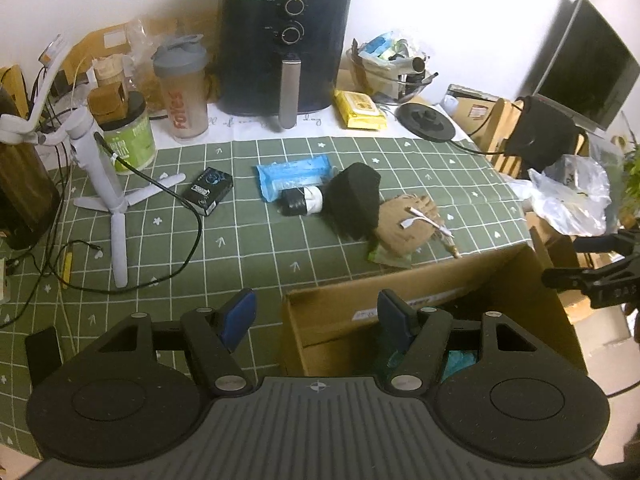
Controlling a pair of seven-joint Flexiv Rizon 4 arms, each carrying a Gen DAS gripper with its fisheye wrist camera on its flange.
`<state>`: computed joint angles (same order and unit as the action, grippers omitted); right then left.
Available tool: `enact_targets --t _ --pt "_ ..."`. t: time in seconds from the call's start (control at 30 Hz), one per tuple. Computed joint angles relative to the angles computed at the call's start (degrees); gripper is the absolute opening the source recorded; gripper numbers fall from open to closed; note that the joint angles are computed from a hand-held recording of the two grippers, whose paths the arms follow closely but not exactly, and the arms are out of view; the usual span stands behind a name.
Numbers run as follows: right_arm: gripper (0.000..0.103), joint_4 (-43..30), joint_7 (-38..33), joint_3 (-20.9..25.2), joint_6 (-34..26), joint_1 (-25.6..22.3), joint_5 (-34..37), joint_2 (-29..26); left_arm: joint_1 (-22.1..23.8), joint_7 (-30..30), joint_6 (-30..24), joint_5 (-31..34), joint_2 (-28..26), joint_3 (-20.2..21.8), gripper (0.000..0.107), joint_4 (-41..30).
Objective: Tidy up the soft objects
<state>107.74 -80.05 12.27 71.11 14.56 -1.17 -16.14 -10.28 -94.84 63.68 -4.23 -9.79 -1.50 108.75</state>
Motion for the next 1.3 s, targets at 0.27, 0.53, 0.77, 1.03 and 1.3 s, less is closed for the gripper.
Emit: enact_targets --t 0.27,0.53,0.77,1.03,1.3 --pt "0.103 -6.5 -7.3 1.3 -3.0 -3.3 3.4 -4.0 -0.4 -1.1 0.2 0.5 -1.3 0.0 0.069 -1.7" --pt "0.103 -15.3 -16.3 3.8 -5.5 -6.7 9.6 -10.5 -0.9 -3.3 -0.2 1.2 -2.1 0.2 0.073 -3.0" --pt "0.102 -22.5 -25.7 6.7 -7.0 -8.9 12.9 -16.9 -1.2 -5.3 0.1 2.2 -1.9 0.5 0.074 -2.8" --pt "0.073 -30.1 -33.3 7.0 -13.0 -7.7 13.5 -23.7 -1.3 -7.7 -0.9 3.5 -1.7 0.8 0.074 -3.0" --pt "0.048 -38.7 -34.9 5.1 -20.7 -5.3 12.8 -30.2 -0.9 -10.3 -3.6 4.1 -0.9 1.0 0.073 -2.7"
